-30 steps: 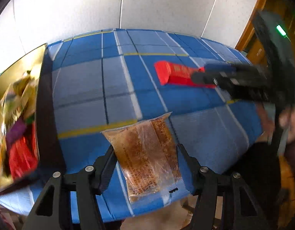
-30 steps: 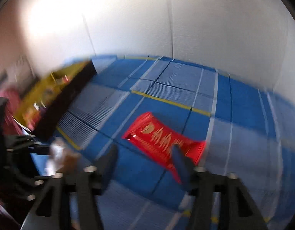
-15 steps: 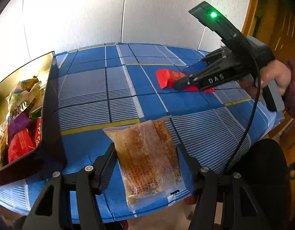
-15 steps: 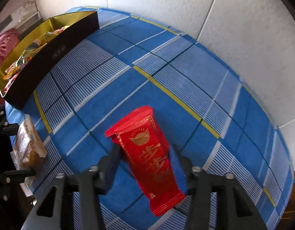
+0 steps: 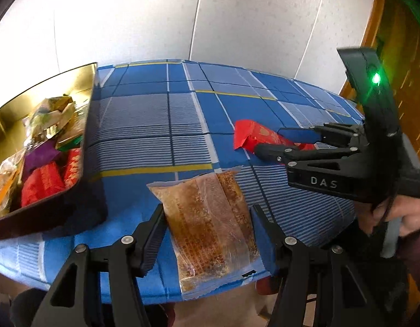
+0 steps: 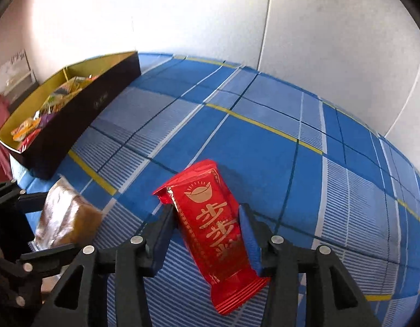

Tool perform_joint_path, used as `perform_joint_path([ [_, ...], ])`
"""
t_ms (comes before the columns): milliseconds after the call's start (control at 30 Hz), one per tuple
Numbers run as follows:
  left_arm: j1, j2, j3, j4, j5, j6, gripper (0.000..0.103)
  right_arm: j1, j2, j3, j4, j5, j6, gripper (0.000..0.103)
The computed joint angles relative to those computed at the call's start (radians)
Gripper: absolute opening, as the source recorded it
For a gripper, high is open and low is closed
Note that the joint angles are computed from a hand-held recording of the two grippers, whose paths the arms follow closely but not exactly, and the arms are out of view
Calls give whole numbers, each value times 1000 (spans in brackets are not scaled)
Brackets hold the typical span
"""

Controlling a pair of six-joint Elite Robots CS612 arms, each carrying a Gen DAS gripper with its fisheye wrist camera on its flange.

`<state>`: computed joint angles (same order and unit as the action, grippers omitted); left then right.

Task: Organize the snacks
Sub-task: 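Carry the bread pack into the tin tray with the left gripper while the right holds the red pack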

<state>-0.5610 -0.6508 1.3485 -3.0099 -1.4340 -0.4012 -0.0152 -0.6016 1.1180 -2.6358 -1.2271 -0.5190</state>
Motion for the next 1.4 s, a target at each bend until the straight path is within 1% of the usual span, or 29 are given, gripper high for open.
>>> perform_joint_path([
  [67, -4, -8, 14, -18, 21, 1, 61, -1, 7, 1, -32, 11, 10, 50],
  [200, -12, -37, 59, -77, 62, 14, 61, -1, 8, 9, -63, 16, 36, 50],
  [300, -8, -59, 90, -117, 86, -7, 61, -3, 10, 16, -93, 23, 60, 50],
  [400, -1, -76, 111, -129, 125, -36, 61, -5, 11, 25, -122, 29, 85, 50],
  [500, 7, -95, 127, -113, 187, -89, 61, -5, 14, 24, -132, 30, 101, 50],
  [533, 8, -104, 133, -98, 234, -114, 61, -5, 15, 22, -133, 30, 100, 50],
  [633, 12, -122, 147, -73, 324, -160, 61, -5, 15, 25, -138, 29, 100, 50],
  [733, 14, -139, 164, -42, 414, -184, 61, -4, 14, 28, -142, 28, 101, 50],
  [800, 17, -146, 169, -22, 448, -199, 61, -4, 14, 28, -141, 28, 101, 50],
  [933, 22, -158, 190, -11, 475, -224, 61, -5, 14, 28, -141, 29, 101, 50],
  [1100, 23, -161, 197, -1, 493, -238, 61, -4, 14, 29, -147, 26, 102, 50],
  [1400, 31, -161, 191, 38, 491, -259, 61, -3, 14, 29, -148, 23, 98, 50],
])
